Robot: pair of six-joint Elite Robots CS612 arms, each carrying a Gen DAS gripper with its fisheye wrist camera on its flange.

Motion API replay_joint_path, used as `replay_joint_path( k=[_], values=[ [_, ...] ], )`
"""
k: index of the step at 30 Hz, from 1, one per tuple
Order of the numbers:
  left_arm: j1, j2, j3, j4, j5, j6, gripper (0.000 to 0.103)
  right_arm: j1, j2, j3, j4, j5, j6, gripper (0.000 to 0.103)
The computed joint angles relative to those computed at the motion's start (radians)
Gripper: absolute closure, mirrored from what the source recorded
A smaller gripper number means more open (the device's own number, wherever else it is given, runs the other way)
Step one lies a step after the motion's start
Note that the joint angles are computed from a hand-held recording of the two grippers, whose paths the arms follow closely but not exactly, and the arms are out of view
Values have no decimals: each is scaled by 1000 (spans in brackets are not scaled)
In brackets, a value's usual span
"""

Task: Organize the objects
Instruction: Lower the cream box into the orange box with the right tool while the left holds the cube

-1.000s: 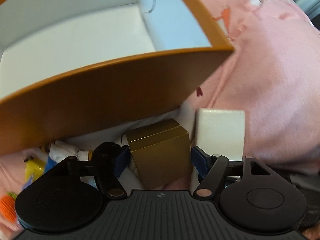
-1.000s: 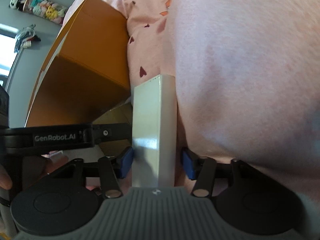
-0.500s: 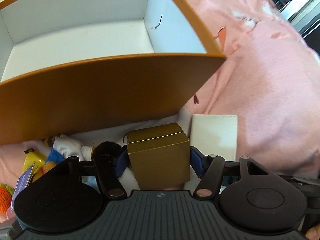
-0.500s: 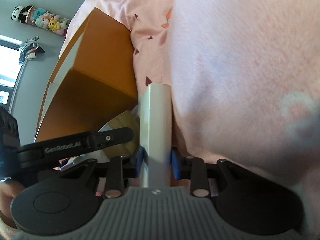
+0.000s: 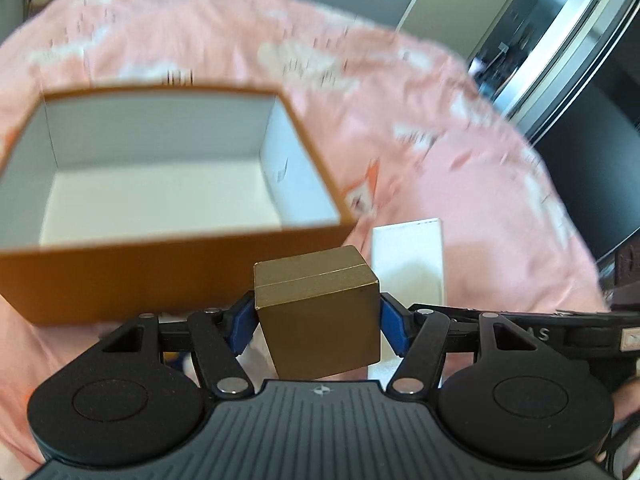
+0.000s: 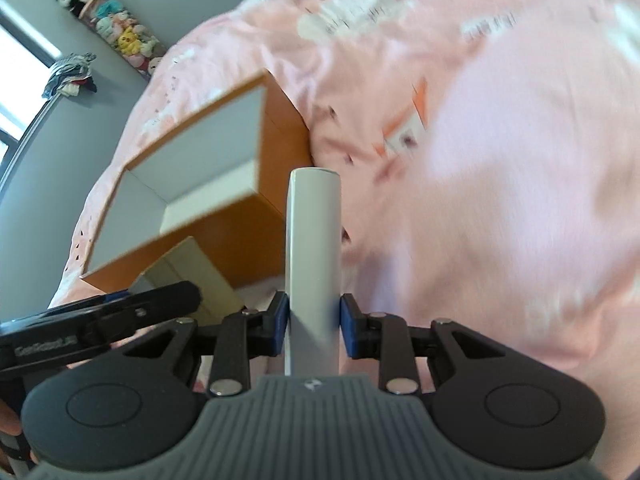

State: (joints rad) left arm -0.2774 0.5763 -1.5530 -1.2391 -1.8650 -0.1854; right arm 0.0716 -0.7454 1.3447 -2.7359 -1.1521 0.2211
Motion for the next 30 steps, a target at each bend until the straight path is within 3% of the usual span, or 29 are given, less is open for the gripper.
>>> replay_joint_path(
  k=[4,9,15,19,24,30],
  values=[
    [-4,-12,31,-125,6,-36,30,15,-19,-23,-14,-25,-51,73],
    [9,-34,80,-244,69,-60,30,43,4,-122,-10,-25,-106,73],
    [37,-65,141,-265,161,-51,30,82,73,-297,28,-53,-160,74],
    [47,-81,194,-269,219,-38,30,113,161,-467,115,-116,-204,74],
    [56,-85,233,-246,239,-34,30,142,291,-696,324,-185,-279,74],
    [63,-76,243,-237,235,6,30,178,437,-943,534,-351,-374,74]
  ],
)
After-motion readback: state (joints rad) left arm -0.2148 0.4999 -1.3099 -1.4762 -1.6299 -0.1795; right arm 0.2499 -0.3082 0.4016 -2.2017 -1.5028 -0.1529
